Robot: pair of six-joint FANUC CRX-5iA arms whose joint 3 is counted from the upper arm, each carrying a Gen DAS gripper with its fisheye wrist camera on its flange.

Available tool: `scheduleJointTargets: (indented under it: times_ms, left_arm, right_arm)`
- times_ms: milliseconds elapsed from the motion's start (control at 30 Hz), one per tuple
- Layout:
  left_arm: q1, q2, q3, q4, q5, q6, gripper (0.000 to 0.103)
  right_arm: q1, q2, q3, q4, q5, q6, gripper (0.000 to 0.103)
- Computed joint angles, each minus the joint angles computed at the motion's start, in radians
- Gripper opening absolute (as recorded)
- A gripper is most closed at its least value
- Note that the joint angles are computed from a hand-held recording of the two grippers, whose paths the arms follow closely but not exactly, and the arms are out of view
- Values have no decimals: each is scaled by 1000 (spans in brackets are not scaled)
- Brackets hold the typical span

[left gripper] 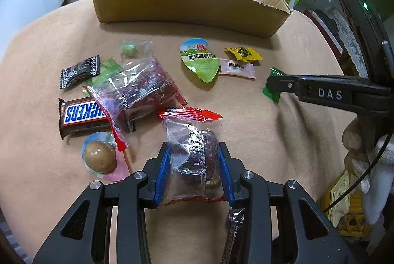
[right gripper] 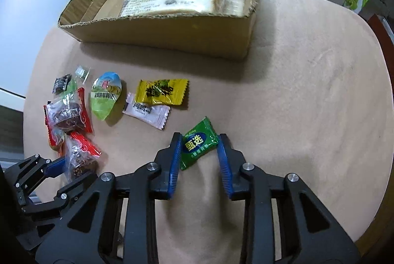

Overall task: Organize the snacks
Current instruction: 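Grasp the green candy packet with the right tool while the left tool grasps the red-topped bag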

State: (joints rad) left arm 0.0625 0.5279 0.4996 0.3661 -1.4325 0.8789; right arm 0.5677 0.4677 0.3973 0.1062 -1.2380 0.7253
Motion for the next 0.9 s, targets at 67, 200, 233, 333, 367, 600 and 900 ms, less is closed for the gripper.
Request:
scheduleJointTargets:
  times_ms: [67, 200, 233, 333, 367, 600, 900]
  left_arm:
    - [2, -1, -1, 3, 0, 0, 36]
    - [7, -5, -5, 10, 0, 3, 36]
    - [8, -5, -4, 9, -1, 2, 36]
    - [10, -3, -3, 8, -3, 7, 35]
    - [10, -3, -2, 9, -4, 8, 35]
    - [9, 2, 4, 14, -6, 12, 35]
    - [22, 3, 7, 31, -10, 15, 35]
  right_arm:
    - [1, 12, 17, 9, 1, 10, 19]
    - [-16, 18, 32, -26, 9, 26, 18]
    - [-20, 21, 40, -41, 5, 26, 18]
    - [-21, 32, 54, -54, -6, 10, 27]
    - [-14, 39, 57, -38, -9, 6, 30]
    - [56, 118, 135, 82, -100, 55, 28]
    - [30, 33, 40, 26, 3, 25, 14]
